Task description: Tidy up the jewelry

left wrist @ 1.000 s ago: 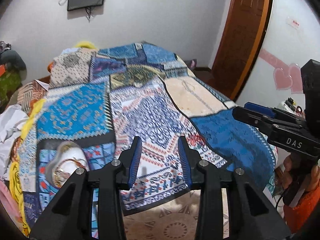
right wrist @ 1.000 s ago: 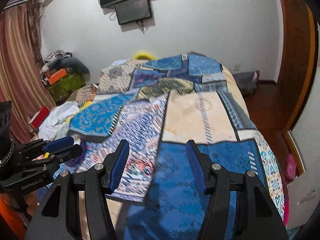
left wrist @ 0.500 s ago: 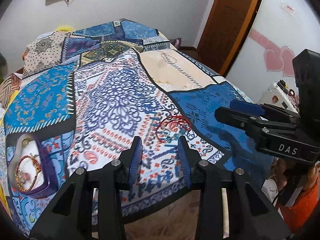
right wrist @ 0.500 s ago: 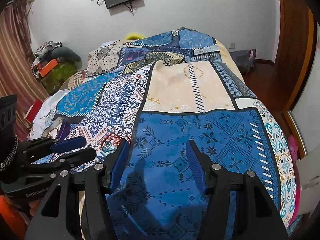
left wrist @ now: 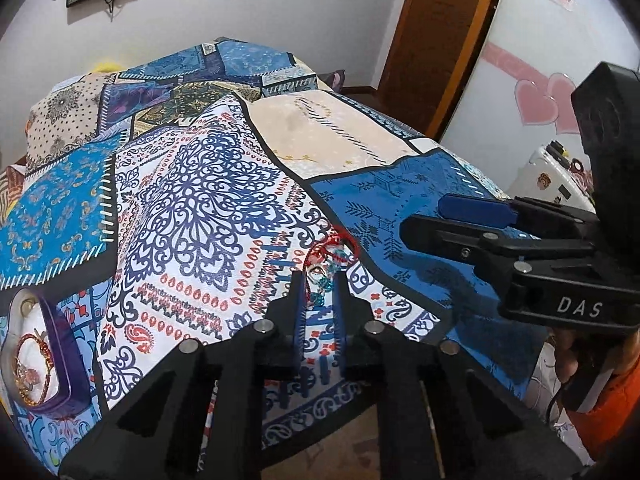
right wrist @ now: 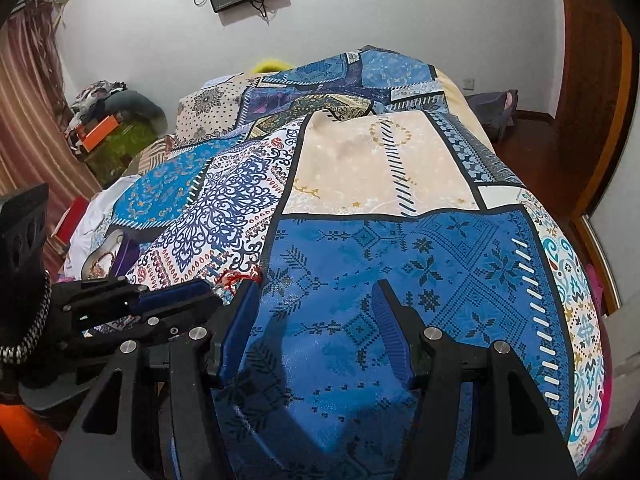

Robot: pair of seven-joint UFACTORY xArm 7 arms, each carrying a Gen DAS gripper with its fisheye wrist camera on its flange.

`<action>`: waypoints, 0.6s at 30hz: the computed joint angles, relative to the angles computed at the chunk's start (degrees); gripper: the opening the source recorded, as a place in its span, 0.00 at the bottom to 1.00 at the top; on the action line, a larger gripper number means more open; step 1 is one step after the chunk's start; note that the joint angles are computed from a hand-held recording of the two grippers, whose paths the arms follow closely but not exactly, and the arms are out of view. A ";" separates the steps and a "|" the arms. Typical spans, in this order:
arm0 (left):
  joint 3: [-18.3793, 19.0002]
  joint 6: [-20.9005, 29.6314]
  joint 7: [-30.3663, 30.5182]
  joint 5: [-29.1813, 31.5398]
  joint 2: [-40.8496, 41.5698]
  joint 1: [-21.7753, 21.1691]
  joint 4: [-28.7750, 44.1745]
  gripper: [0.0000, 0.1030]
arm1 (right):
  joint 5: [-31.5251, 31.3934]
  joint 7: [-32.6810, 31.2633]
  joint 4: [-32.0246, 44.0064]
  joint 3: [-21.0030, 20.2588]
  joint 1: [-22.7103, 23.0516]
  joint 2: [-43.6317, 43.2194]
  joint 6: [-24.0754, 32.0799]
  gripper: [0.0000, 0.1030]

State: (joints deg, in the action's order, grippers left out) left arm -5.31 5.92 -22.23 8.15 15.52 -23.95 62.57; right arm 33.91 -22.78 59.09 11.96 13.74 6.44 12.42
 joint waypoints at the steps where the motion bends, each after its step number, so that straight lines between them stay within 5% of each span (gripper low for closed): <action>1: 0.44 0.30 -0.47 0.29 -0.02 -0.39 0.11 0.05 | 0.10 -0.03 0.02 0.01 -0.04 -0.03 0.11 0.53; 9: 1.48 -1.17 -2.83 2.44 -2.37 -1.68 -2.17 0.05 | 0.13 0.00 -0.45 -0.12 0.35 -0.84 -0.16 0.53; 18: 10.96 -4.79 -21.34 20.53 -8.75 -7.64 -5.15 0.05 | 0.56 -0.60 -0.60 0.01 1.36 -1.50 -0.65 0.53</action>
State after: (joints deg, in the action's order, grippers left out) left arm 5.66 1.13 -43.57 28.68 6.78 -31.59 57.42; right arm 34.47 -23.38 58.49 11.98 15.10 4.93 11.78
